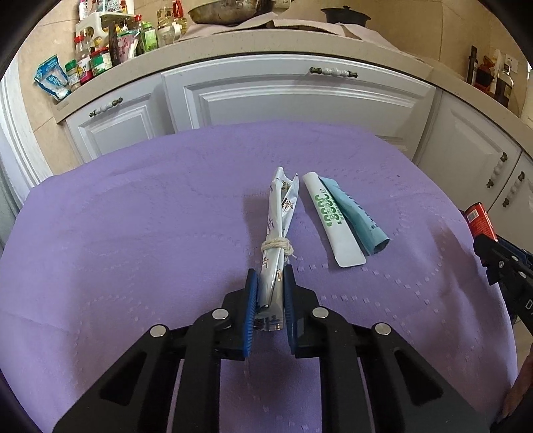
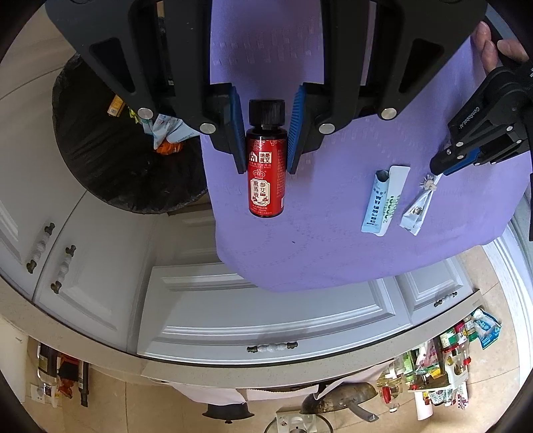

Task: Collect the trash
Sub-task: 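Grasp the string-tied white tube with the left gripper while the right gripper holds the red can, then carry the can and tied tube over the bin and open both grippers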

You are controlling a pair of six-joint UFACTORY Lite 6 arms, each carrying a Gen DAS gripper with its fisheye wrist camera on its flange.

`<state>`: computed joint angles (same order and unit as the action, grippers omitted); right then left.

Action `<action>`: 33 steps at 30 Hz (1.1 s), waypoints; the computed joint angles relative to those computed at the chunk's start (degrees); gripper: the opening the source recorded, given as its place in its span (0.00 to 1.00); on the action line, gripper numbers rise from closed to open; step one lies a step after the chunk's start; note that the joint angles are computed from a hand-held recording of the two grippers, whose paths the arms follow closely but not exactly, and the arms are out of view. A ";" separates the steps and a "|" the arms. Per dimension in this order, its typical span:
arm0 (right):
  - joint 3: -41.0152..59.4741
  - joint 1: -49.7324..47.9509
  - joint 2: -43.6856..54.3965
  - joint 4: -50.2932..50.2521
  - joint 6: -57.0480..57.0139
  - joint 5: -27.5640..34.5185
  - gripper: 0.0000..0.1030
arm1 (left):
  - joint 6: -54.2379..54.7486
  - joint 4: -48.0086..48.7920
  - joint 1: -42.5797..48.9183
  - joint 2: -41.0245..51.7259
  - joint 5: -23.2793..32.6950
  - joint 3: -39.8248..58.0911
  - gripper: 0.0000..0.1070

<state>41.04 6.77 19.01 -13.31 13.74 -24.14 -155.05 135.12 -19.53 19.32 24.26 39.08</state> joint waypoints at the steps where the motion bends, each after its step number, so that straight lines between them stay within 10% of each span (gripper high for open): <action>1: -0.23 0.00 -0.37 0.14 -0.09 0.11 0.23 | 0.67 -0.92 -0.56 -0.66 0.74 -0.71 0.15; 33: -18.91 -26.83 -20.86 -22.28 8.79 -4.59 0.23 | 9.46 -18.76 -25.51 -7.49 5.51 -1.10 0.15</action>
